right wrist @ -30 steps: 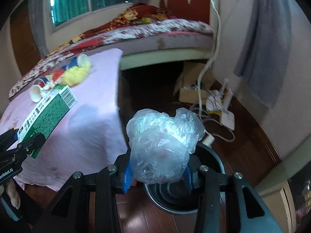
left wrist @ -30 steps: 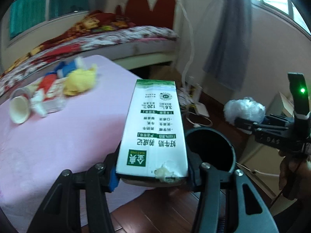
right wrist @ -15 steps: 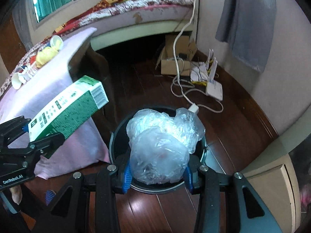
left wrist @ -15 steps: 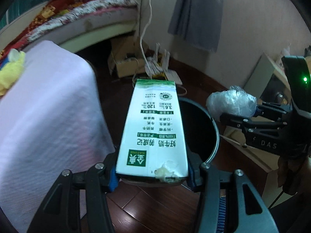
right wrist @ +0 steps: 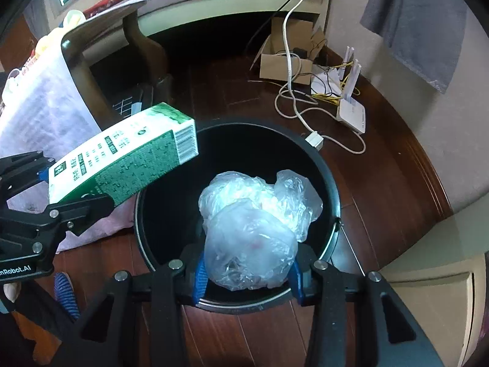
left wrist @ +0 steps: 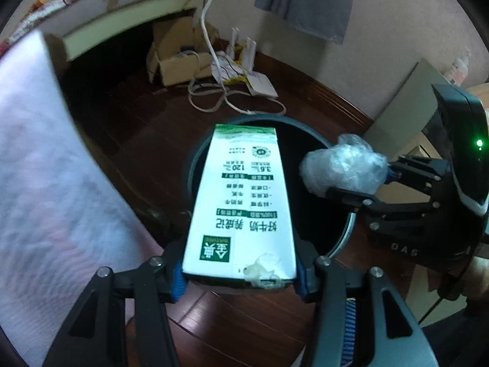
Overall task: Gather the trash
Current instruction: 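Carry carton and plastic bag over the black bin and open both tools, then move both open tools back toward the items on the bed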
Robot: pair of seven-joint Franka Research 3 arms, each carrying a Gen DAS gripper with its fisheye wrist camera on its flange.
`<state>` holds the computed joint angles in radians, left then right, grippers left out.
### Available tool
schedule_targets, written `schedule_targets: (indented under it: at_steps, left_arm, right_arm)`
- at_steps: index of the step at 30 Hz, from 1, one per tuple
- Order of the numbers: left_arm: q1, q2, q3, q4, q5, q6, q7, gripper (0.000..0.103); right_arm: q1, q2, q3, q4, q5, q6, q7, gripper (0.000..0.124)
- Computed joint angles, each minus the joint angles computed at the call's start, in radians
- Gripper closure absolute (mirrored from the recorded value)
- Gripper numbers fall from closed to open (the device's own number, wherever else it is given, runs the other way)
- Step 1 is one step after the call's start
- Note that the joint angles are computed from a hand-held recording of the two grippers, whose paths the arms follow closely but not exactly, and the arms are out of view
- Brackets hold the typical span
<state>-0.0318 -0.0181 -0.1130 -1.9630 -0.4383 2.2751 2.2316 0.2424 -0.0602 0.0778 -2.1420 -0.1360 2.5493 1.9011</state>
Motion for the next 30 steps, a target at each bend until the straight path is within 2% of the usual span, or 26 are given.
schedule_targets:
  at_steps: [1, 2, 3, 4, 8, 11, 15, 23, 30]
  left_arm:
    - [0.000, -0.003, -0.001, -0.002, 0.014, 0.012, -0.012, 0.036]
    - [0.000, -0.013, -0.001, -0.014, 0.023, 0.033, -0.021, 0.015]
    - [0.000, -0.010, 0.001, -0.015, 0.015, 0.056, -0.023, 0.003]
    - [0.003, -0.023, 0.005, -0.026, 0.013, 0.073, -0.034, 0.002]
    - [0.010, -0.068, 0.025, -0.062, 0.025, 0.120, -0.082, 0.002]
    - [0.014, -0.078, 0.039, -0.065, 0.025, 0.141, -0.097, 0.001]
    - [0.019, -0.127, 0.062, -0.090, 0.022, 0.160, -0.096, 0.001]
    - [0.026, -0.189, 0.110, -0.090, 0.014, 0.185, -0.114, 0.001]
    - [0.047, -0.220, 0.143, -0.097, 0.066, 0.229, -0.155, 0.001]
  right_arm:
    - [0.001, 0.013, 0.001, 0.012, -0.006, -0.017, -0.008, 0.077]
    - [-0.001, 0.027, 0.003, 0.028, -0.052, -0.049, 0.017, 0.060]
    - [-0.001, 0.043, 0.008, 0.051, -0.157, -0.108, 0.093, 0.035]
    - [0.001, 0.040, 0.004, 0.046, -0.196, -0.112, 0.126, 0.031]
    - [-0.005, 0.016, -0.011, 0.032, -0.185, -0.112, 0.149, 0.029]
    - [-0.007, 0.008, -0.006, 0.044, -0.197, -0.118, 0.167, 0.021]
    - [0.002, -0.017, 0.015, 0.059, -0.250, -0.131, 0.228, 0.021]
    - [0.014, -0.065, 0.054, 0.084, -0.271, -0.136, 0.334, 0.021]
    - [0.059, -0.045, 0.086, 0.178, -0.249, -0.201, 0.328, 0.021]
